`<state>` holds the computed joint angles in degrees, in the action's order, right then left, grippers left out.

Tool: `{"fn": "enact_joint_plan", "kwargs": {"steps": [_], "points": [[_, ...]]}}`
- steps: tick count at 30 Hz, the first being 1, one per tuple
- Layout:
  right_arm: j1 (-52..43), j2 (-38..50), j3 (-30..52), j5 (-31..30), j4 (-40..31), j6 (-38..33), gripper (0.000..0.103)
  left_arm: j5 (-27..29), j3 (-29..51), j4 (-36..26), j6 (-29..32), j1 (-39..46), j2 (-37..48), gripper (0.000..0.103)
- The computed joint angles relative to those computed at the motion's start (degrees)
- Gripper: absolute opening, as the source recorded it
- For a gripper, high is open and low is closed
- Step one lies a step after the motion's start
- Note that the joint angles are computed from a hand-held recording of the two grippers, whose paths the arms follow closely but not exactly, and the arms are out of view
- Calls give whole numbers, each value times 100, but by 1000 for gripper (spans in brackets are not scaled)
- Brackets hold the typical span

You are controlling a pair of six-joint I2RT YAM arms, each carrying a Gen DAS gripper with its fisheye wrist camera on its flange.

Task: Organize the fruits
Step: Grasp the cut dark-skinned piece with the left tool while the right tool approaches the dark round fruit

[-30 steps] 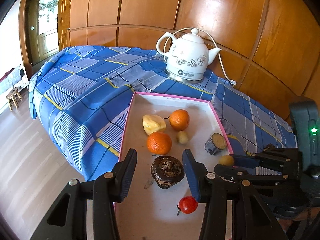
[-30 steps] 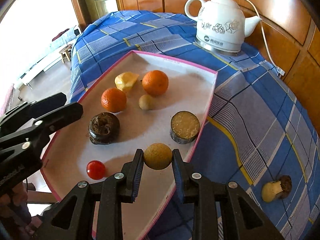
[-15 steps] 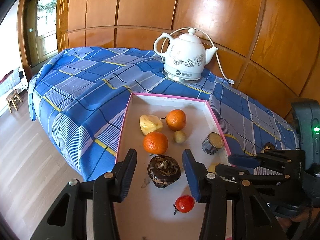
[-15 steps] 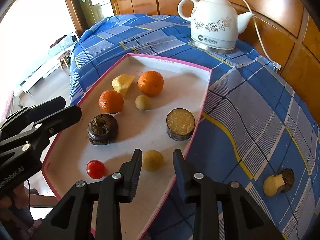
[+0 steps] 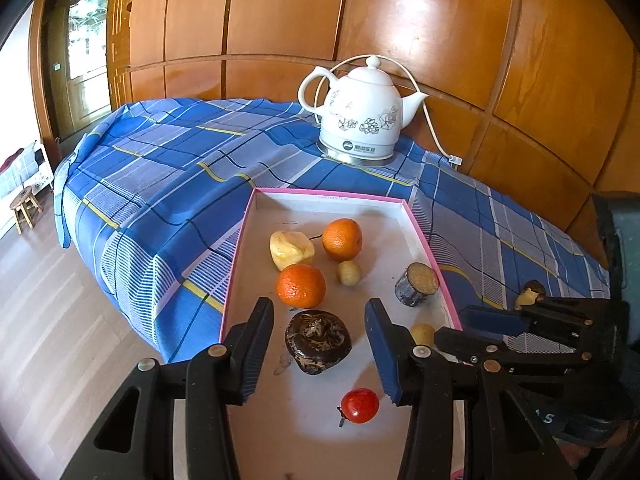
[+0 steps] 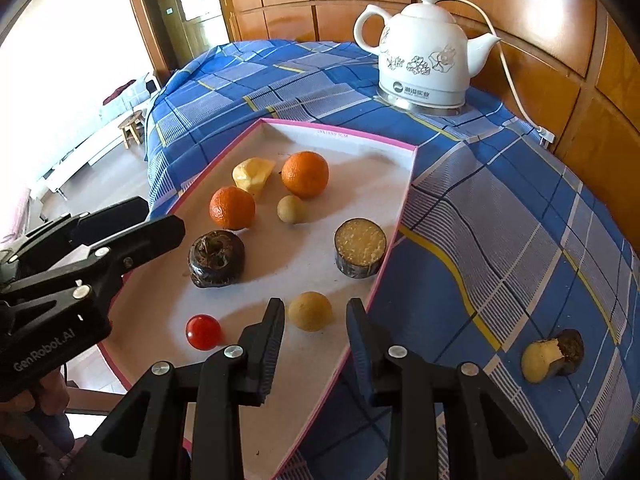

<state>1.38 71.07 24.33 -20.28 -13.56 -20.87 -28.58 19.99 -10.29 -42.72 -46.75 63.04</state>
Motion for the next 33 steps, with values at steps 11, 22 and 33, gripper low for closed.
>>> {"fn": "enact_joint_plan", "kwargs": {"steps": [11,22,33], "points": [[-1227,-291,227,-631,-631,-517,32,-49,223,-31,68,-274,235,48],[-3471,493,1048,-1089,-1183,-1896,32,45,673,39,337,-588,794,50],[-5194,2041,2318,-941,-1060,-2511,32,512,1767,327,1181,-1053,2061,58]]}}
